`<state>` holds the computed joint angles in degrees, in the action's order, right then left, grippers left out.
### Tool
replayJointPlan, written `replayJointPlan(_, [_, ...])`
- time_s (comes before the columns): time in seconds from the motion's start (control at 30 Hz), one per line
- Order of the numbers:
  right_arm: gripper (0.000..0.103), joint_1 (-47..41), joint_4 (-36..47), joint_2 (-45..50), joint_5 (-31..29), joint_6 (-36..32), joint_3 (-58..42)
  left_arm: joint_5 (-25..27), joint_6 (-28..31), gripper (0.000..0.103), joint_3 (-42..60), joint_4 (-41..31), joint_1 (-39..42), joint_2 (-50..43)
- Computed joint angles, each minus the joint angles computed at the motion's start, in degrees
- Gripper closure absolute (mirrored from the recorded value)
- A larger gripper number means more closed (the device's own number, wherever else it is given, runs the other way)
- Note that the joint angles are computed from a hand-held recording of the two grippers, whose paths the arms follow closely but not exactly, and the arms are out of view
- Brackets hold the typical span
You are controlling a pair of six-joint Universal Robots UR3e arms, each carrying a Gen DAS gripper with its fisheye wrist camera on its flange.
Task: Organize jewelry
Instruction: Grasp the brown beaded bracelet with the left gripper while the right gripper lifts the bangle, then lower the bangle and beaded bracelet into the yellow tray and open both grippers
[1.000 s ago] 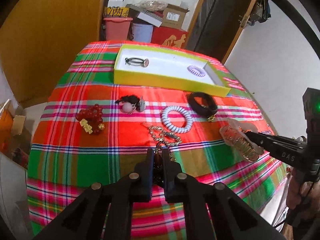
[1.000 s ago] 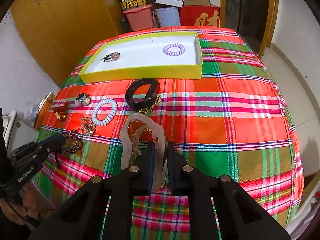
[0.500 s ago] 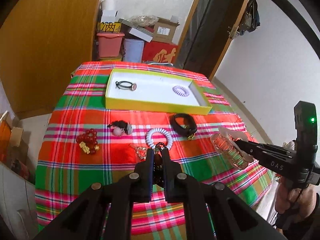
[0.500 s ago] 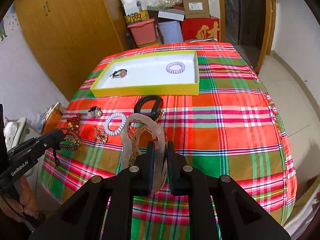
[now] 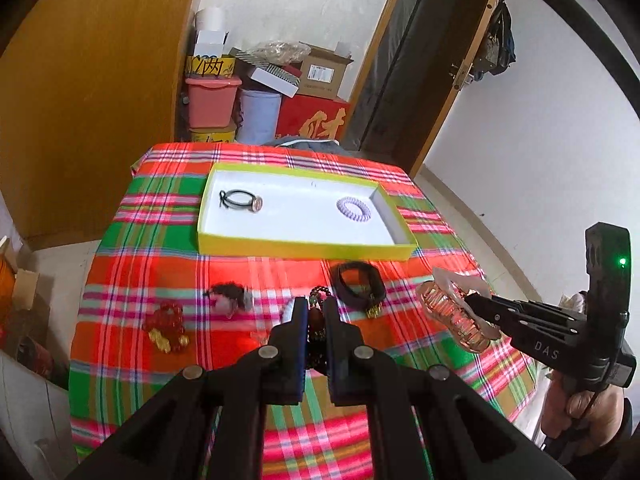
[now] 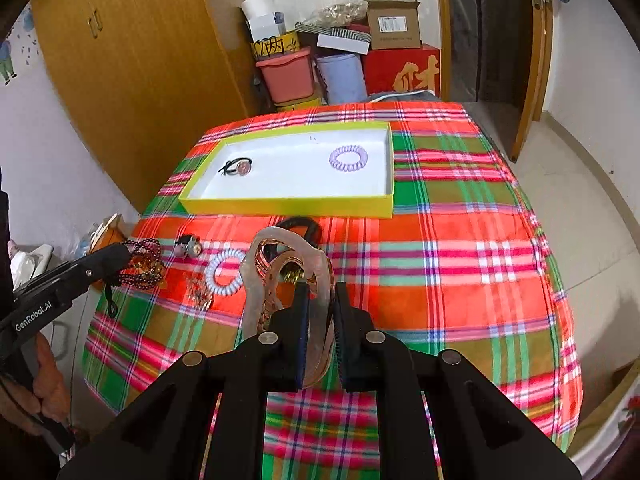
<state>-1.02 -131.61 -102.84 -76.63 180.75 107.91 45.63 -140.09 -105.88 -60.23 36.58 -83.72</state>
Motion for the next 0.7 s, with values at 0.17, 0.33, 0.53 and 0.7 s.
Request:
replayJointPlan(0.17, [0.091, 0.0, -1.6, 4.4, -0.7, -0.3, -3.9, 0.2, -4.3, 0.096, 5.8, 4.2, -2.8, -6.0])
replayJointPlan(0.33, [0.091, -0.2, -2.7, 9.7, -1.1, -0.7, -8.8, 1.2, -8.3, 0.096, 13.3, 7.4, -5.8, -12.9])
replayJointPlan(0.53, [0.091, -0.3, -3.3, 16.7, -1.8, -0.8, -15.8, 4.1, -13.0, 0.096, 24.0, 10.2, -9.5, -23.0])
replayJointPlan(0.7, [0.091, -0.1, -3.5, 23.5, -2.8, -0.7, -22.9, 6.3, -15.2, 0.096, 32.1, 11.1, -11.5, -30.0])
